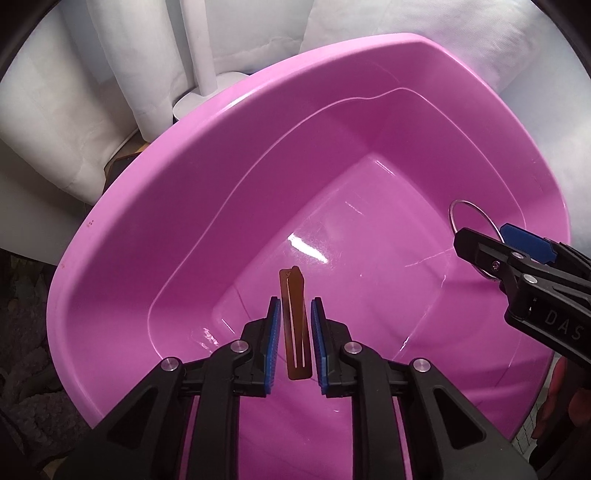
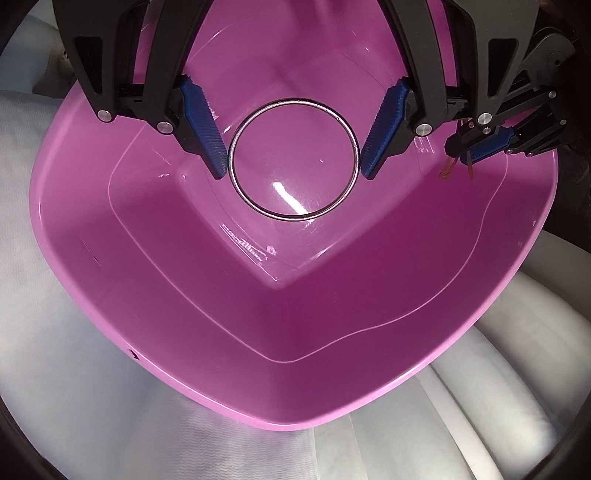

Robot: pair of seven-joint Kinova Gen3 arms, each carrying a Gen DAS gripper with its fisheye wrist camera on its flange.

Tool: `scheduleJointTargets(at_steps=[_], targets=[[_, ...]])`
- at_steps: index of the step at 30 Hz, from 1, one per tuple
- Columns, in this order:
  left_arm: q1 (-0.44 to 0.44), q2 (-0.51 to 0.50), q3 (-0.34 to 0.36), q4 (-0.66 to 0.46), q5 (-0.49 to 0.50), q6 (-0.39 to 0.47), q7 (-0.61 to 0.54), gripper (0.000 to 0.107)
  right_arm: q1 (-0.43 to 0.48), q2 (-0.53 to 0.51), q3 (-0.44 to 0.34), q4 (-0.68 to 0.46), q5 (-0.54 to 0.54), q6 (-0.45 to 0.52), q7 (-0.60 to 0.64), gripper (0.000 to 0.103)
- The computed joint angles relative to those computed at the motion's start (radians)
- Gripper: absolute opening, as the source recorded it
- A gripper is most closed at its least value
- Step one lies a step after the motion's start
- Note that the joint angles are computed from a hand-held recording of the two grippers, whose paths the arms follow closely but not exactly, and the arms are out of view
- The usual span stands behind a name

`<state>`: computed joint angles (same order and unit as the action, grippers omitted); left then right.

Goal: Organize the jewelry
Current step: 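Open both tools to drop the clip and ring into the basin, then move both open tools away from the basin back over the table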

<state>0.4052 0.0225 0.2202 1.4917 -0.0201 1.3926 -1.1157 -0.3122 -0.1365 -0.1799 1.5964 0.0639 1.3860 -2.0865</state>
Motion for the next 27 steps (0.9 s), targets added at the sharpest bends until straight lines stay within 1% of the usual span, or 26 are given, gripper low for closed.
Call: scheduleJointTargets(at_steps=[1, 2, 3, 5, 6, 10, 27], targets=[[0.001, -0.002, 0.000, 0.000, -0.005, 0.001, 0.003, 0.037, 0.000, 0.004, 0.001, 0.000, 0.000, 0.001, 0.002, 0.071], [0.002, -0.005, 0.001, -0.001, -0.011, 0.000, 0.008, 0.050, 0.000, 0.009, 0.000, 0.000, 0.001, 0.000, 0.000, 0.072], [0.003, -0.014, 0.002, 0.002, -0.017, -0.011, 0.007, 0.058, 0.000, 0.013, 0.000, 0.000, 0.001, -0.001, -0.002, 0.072], [0.016, -0.023, 0.017, -0.002, -0.058, -0.017, 0.024, 0.066, -0.003, 0.022, 0.000, -0.002, 0.001, -0.004, -0.010, 0.072], [0.018, -0.024, 0.019, -0.003, -0.065, -0.018, 0.025, 0.067, -0.003, 0.025, 0.002, -0.002, 0.001, -0.005, -0.012, 0.072], [0.017, -0.022, 0.017, -0.007, -0.061, -0.013, 0.018, 0.067, 0.003, 0.028, 0.014, -0.002, -0.006, -0.010, -0.009, 0.072], [0.025, -0.036, 0.025, -0.012, -0.085, -0.012, 0.043, 0.067, 0.007, 0.014, 0.010, 0.005, 0.011, -0.026, -0.009, 0.072]])
